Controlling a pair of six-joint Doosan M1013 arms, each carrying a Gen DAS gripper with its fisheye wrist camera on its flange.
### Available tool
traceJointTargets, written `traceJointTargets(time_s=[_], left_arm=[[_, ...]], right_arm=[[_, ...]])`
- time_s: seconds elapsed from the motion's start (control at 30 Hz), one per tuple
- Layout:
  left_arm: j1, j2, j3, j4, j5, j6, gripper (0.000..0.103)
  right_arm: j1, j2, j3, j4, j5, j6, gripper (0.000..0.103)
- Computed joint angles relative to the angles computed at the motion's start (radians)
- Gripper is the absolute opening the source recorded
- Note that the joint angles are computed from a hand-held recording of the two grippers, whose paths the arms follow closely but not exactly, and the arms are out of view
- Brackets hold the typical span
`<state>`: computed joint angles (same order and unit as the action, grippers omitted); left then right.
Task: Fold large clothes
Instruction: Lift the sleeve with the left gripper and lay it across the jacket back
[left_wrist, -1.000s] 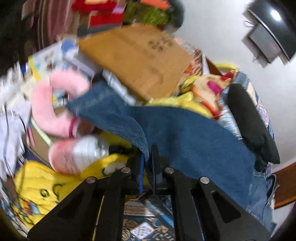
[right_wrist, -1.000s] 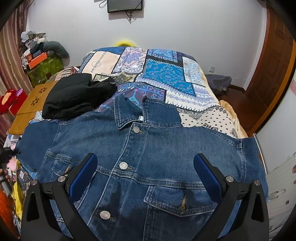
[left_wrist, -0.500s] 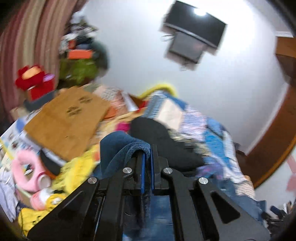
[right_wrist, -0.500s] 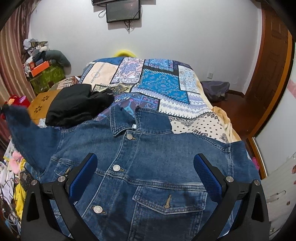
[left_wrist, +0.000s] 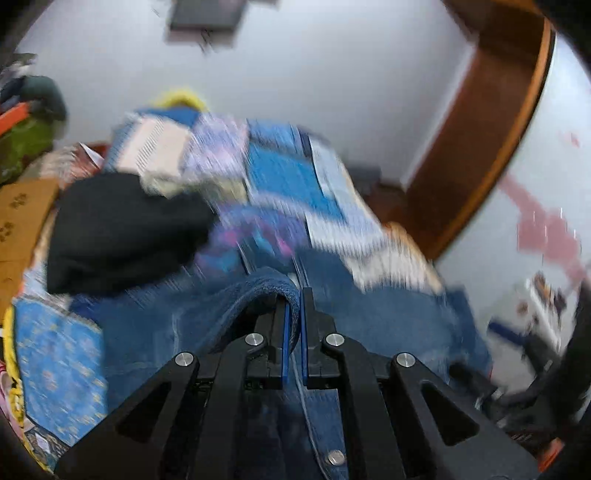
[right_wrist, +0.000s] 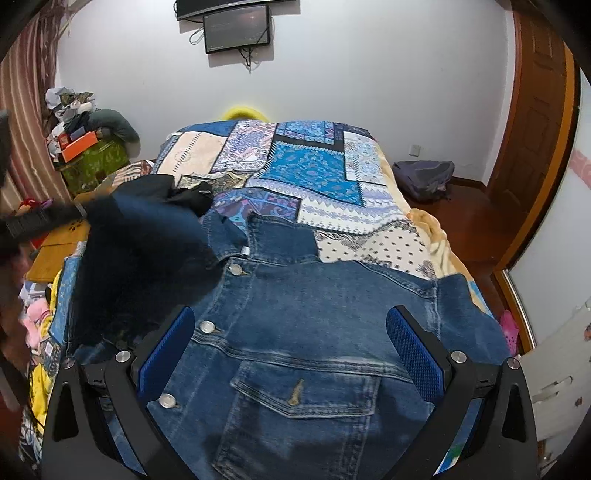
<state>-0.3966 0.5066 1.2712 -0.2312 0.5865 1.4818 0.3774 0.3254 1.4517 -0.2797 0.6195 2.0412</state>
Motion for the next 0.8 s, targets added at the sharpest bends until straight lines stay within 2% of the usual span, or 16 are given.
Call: traceJointTargets(time_s=[0.1,0.23,0.33,0.37,0.4,0.47,0.67,0.8], left_arm=[[-0.019,0.036,-0.025,-0.031,0.109,0.061,0.003],[-0.044,0.048,-0.024,-0.034,0.188,0.111,0.005],[-0.051,0.054,-0.030,-0.013,0.251,0.128,0.019],[-0.053,0.049,-0.023,-0.007,0.258,0.127,0.027],[-0.052,0.043,-0.015,-0.005,0.256,0.125,0.038],[-0.049,0.029,0.000,0.013,0.238,0.104,0.051],[-0.026,-0.040,0.067,0.071,0.141,0.028,0.054],[0.004,-0.090,0.114,0.165,0.062,-0.073,0.062]], right_arm=[[-0.009,-0.002,0.010,0.006,0.015,-0.005,0.103],[-0.015,-0.004,0.019,0.008,0.032,-0.010,0.103],[-0.014,-0.004,0.023,0.007,0.043,-0.016,0.103],[-0.012,-0.004,0.023,0.004,0.048,-0.020,0.103],[-0.010,-0.005,0.025,0.000,0.050,-0.022,0.103],[-0.006,-0.005,0.023,-0.002,0.052,-0.034,0.103],[0.008,0.003,0.000,0.006,0.045,-0.095,0.103],[0.019,0.016,-0.031,0.032,0.033,-0.169,0.103]])
